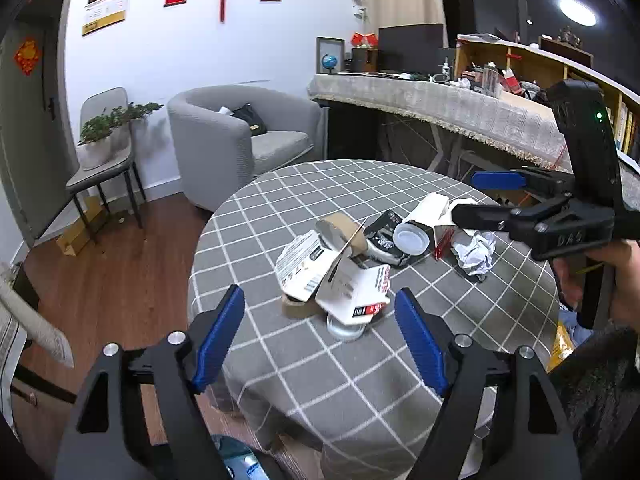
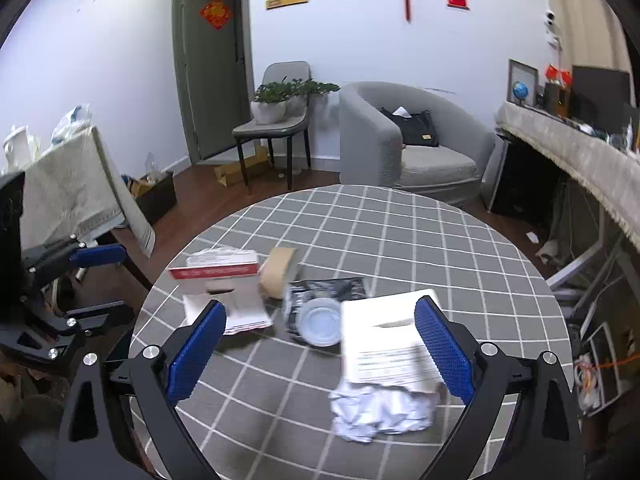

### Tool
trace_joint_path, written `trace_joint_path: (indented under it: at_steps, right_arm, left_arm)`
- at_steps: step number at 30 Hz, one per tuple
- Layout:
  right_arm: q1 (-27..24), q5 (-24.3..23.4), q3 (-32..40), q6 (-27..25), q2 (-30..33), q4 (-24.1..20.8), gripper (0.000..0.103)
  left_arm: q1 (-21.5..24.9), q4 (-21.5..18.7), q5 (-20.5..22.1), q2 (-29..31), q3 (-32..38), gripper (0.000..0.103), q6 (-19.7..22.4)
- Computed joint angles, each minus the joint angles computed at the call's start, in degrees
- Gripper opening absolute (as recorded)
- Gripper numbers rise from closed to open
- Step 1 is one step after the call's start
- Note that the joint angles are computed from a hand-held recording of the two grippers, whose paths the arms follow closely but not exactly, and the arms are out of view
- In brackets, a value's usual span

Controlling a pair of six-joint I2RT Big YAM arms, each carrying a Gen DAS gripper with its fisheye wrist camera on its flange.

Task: Collect trash
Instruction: 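Move the right tool to the white paper box and grasp it, then grasp the SanDisk card package with the left tool while the right tool lifts the paper box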

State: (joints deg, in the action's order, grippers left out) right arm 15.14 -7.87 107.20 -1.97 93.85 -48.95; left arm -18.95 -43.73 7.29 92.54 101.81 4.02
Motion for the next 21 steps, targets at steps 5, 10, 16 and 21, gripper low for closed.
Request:
trace_joint_path:
  at_steps: [5,10,16,21]
  right_arm:
    - [-2.06,-1.72,1.09,-0.08,1.13,-1.52,0.097]
    - [-3.38,-1.13,1.58,-2.40,2.06,-3.12,0.097]
    - [-5.24,-6.41,5.62,-3.13,5.36,-6.76,0.097]
    - [-4.57,-5.36,8.29,-5.89,7.41,-9.32,0.097]
  left_arm:
    - [0.06,-1.06,2.16,2.85,3.13,0.069,0.65]
    - [-0.08,-3.23,3.69,6.29,7.05,0.057,1.47]
    - [-0.21,-5.65,5.49,9.45,10.61,0.041,1.90]
    - [-0.34,-6.96,6.61,11.29,12.70,0.030,1.90]
